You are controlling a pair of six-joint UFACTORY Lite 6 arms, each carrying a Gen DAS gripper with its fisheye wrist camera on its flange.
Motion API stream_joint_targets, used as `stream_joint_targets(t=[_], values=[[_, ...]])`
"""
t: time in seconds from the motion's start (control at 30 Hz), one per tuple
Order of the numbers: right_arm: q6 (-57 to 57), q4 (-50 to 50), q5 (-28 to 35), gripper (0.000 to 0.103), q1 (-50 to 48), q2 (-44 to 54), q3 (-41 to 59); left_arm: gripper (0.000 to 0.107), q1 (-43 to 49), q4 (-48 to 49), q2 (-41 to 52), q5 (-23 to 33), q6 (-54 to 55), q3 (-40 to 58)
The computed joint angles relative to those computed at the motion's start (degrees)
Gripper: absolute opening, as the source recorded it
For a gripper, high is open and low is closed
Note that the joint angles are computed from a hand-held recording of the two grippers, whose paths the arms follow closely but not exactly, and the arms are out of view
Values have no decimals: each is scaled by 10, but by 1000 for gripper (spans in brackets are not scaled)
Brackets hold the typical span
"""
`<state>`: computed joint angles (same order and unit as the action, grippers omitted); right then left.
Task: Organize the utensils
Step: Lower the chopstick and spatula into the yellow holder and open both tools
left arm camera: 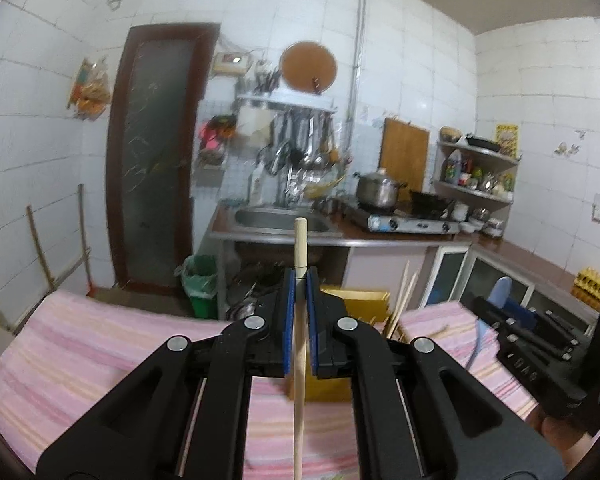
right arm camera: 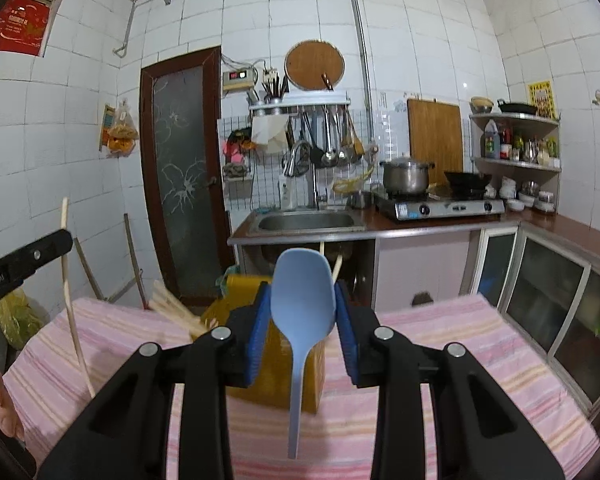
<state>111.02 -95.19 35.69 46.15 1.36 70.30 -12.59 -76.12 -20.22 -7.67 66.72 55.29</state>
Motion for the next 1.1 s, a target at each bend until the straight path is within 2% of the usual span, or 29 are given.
stream_joint_targets(t=[0.33, 0.4, 0.53, 0.67, 0.77, 0.9, 1.1], values=[[-42, 16, -69, 32, -82, 124, 207, 4, -38, 136, 227, -44, -125, 286], [-48, 19, -74, 32, -91, 160, 251, 4, -40, 127, 284, -56, -111, 345], [-57, 17, -77, 32, -107, 238, 334, 4, -21, 184, 407, -52, -187, 452], [7, -30, -79, 32, -120, 290, 360, 4, -14, 159, 525, -45, -161, 558], [38, -59, -72, 32, -121, 321, 366, 4, -15, 274, 548, -75, -273, 538], [56, -75, -71, 32, -127, 345, 366, 4, -15, 297, 583, -92, -292, 537], [57, -76, -70, 32, -128, 355, 354, 5, -8, 341, 586, -103, -340, 501]])
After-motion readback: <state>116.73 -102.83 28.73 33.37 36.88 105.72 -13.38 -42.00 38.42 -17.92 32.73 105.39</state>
